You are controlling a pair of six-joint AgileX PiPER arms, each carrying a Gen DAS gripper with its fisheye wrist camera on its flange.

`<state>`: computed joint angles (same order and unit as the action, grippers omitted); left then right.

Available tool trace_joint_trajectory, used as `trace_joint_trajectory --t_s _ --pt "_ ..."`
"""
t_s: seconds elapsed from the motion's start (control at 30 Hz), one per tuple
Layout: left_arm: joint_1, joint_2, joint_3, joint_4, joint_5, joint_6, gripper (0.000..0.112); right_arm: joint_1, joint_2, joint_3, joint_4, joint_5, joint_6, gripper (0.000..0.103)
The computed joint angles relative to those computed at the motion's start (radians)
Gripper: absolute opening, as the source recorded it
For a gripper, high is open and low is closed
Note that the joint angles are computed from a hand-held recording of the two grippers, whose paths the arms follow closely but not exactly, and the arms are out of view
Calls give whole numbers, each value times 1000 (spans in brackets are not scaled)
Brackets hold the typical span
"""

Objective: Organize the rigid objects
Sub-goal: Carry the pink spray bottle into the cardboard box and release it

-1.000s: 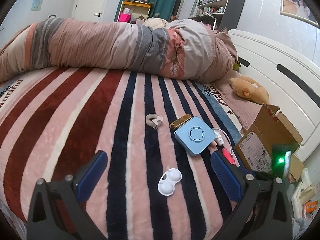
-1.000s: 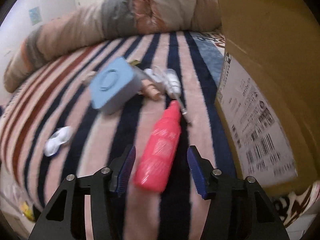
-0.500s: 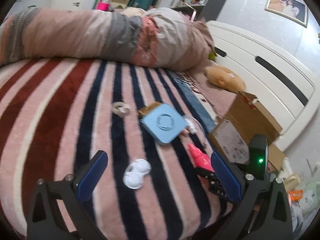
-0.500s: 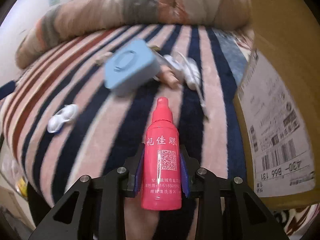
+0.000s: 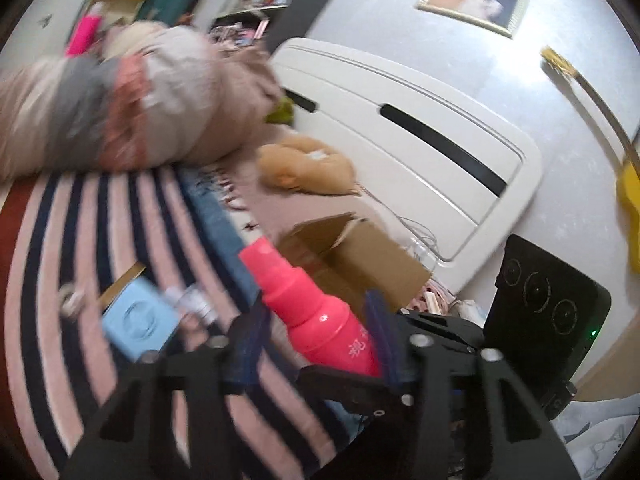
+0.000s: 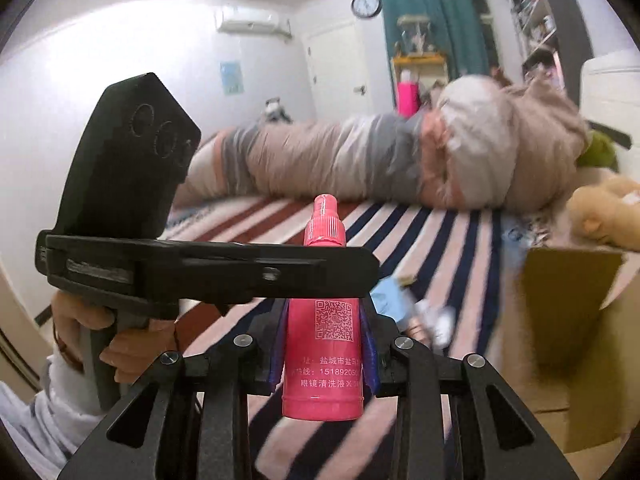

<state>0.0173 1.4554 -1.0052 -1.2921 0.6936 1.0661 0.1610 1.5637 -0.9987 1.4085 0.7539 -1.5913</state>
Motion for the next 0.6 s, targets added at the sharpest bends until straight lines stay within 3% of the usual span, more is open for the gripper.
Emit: trace_joint_trajectory --t_s 0.13,0.23,0.33,0.47,0.6 --pt "-213 111 -228 270 -108 -252 33 -145 15 -45 -35 63 31 26" --pt "-332 244 -433 516 -96 -478 31 -233 70 -119 -104 51 109 26" --pt "-388 400 -648 672 -6 -632 31 -309 126 -170 -164 73 168 26" --pt "-418 576 -875 753 129 -732 32 -379 223 -263 -298 112 284 26" --pt "-439 666 -984 819 195 -813 33 -375 278 -329 -426 88 376 27"
